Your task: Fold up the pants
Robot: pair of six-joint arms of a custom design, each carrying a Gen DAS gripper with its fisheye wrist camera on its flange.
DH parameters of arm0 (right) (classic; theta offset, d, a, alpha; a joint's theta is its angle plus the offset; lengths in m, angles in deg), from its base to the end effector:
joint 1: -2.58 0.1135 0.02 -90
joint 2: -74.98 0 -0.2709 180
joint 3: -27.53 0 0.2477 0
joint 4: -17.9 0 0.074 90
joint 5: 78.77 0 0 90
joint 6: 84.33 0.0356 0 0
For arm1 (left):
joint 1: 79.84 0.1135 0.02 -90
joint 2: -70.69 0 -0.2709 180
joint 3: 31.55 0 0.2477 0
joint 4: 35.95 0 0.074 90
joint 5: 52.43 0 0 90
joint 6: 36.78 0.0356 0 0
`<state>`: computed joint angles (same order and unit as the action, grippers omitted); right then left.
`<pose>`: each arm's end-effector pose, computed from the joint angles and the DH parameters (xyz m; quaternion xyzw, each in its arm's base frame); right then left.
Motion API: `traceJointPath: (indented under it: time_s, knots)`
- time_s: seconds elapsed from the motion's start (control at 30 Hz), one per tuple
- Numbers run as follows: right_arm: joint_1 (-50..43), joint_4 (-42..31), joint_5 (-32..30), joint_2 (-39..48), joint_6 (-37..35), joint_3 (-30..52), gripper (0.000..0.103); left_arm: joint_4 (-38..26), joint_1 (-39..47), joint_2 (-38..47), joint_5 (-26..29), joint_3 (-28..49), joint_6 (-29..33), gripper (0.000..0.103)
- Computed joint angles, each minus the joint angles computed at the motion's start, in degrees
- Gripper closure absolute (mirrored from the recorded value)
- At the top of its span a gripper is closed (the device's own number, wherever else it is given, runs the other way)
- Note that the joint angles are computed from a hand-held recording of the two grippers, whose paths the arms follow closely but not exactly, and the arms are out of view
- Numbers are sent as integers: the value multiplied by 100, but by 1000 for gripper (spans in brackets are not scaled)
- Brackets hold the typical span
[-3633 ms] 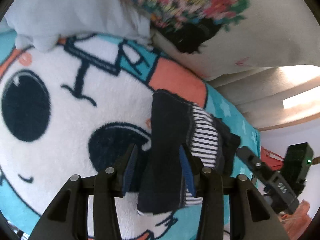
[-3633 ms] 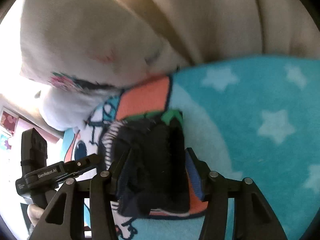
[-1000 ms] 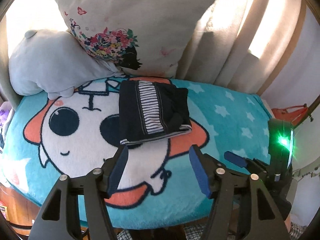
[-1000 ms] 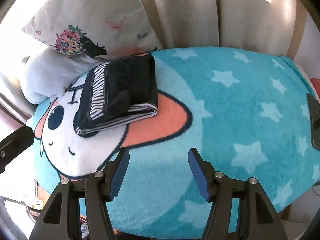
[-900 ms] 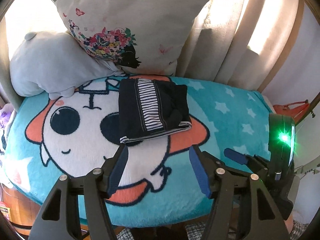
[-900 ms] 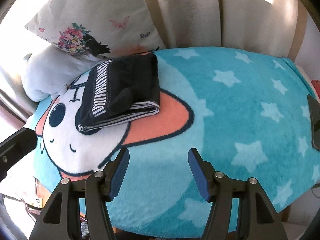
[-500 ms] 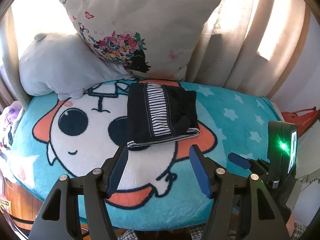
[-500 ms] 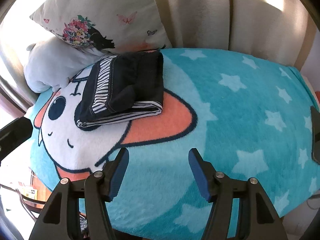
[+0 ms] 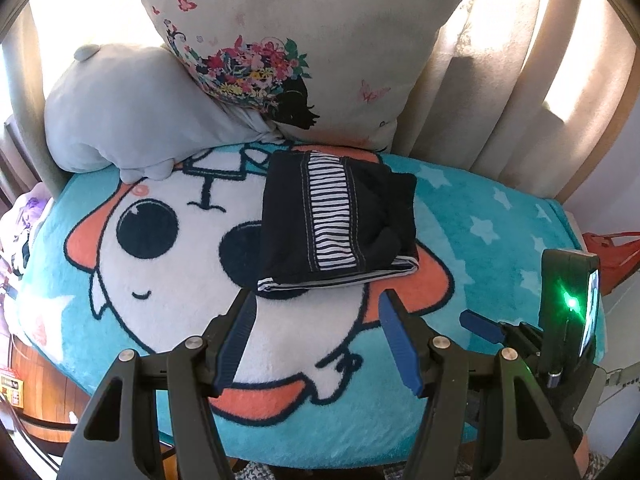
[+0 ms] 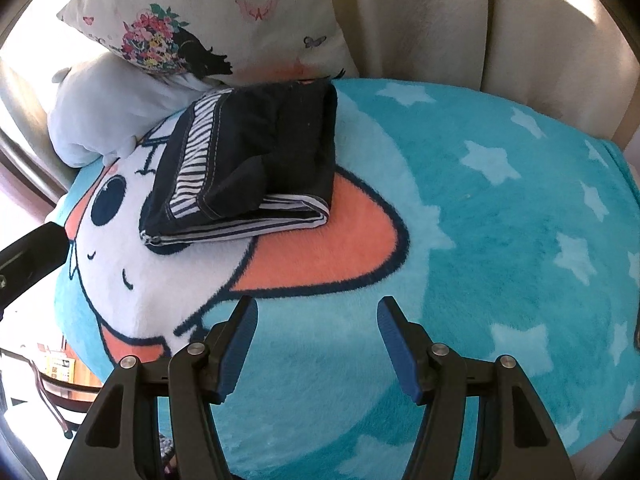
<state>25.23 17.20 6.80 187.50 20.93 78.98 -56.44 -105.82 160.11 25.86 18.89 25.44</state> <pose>0.2715 0.1163 0.0505 -0.0719 0.9665 0.1146 0.2183 0.2415 -0.1096 0.1348 -0.0419 0.9591 -0.0306 0.2781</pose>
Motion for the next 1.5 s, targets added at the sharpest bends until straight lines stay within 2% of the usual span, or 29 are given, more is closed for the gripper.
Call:
traceJointPath:
  time_s: [0.2,0.27,0.33,0.37,0.4,0.47,0.57,0.67,0.7,0.77,0.8,0.93,1.17,1.5]
  knots:
    - [-165,-48,-67,133,-245,59,36,395,-101,-22,-301,-154,-208,40]
    - [-239,-35,-72,167,-325,53,36,491,-197,-168,-628,-244,-305,40]
    - [-308,44,-111,173,-355,4,36,448,-464,-378,-1376,-283,-364,40]
    - [-342,86,-127,167,-366,-20,36,429,-545,-449,-1624,-280,-346,36]
    - [-364,106,-142,165,-384,-28,36,413,-680,-577,-1974,-299,-332,27]
    - [-404,168,-212,122,-410,-52,36,426,-991,-984,-2763,-384,-248,17]
    - [-383,214,-210,10,-430,-92,36,465,-1400,-1581,-3626,-453,-8,2]
    - [-353,258,-181,-116,-471,-111,36,333,-1712,-2019,-4129,-452,-20,0]
    - [-347,275,-182,-149,-464,-119,36,265,-1717,-2067,-4106,-429,-71,0]
    - [-338,300,-170,-182,-449,-128,36,-200,-1627,-1961,-3670,-185,-228,0]
    - [-331,299,-163,-181,-449,-125,36,-434,-1477,-1807,-3157,-29,-174,0]
    - [-301,252,-151,-115,-450,-103,36,-618,-1094,-1117,-2099,156,-210,0]
    - [-260,200,-65,-19,-609,-168,36,-673,-569,-359,-982,175,-575,0]
    - [-312,197,11,21,-676,-242,36,-501,-475,173,-539,97,-760,0]
